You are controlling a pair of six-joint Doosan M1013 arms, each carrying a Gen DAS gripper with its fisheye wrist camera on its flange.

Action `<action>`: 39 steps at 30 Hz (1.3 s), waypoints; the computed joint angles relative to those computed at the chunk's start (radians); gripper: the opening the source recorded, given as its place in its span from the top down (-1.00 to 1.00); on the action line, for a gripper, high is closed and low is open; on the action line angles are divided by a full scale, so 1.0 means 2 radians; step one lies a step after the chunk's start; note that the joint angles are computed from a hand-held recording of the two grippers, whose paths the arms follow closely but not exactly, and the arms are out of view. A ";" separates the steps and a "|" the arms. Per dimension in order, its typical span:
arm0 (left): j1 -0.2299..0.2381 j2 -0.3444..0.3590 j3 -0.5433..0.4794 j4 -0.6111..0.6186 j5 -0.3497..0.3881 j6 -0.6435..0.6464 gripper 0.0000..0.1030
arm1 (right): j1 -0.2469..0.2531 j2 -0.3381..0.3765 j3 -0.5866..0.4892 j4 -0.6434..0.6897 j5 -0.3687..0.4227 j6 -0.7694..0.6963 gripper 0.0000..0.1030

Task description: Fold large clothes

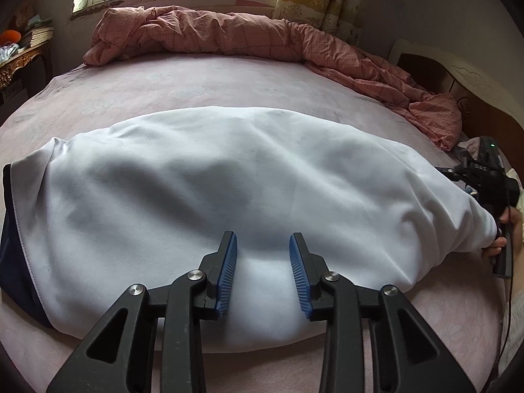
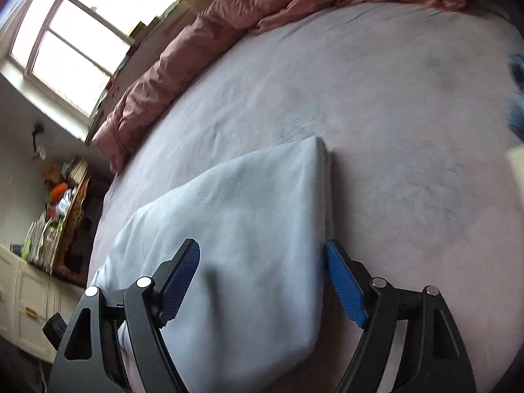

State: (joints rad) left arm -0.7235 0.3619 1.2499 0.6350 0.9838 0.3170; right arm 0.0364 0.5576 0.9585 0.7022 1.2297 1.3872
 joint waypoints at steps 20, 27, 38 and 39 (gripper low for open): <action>-0.006 0.008 -0.010 0.020 0.025 0.001 0.37 | 0.072 -0.032 0.014 -0.340 -0.169 -0.030 0.48; -0.009 0.010 -0.012 0.032 0.035 -0.005 0.36 | 0.043 -0.091 0.080 -0.090 -0.074 -0.159 0.43; -0.027 -0.010 0.003 0.126 0.107 -0.075 0.17 | 0.047 -0.110 0.131 -0.210 -0.093 -0.077 1.00; -0.031 -0.020 0.014 0.140 0.112 -0.095 -0.07 | 0.052 -0.118 0.136 -0.213 -0.103 -0.077 1.00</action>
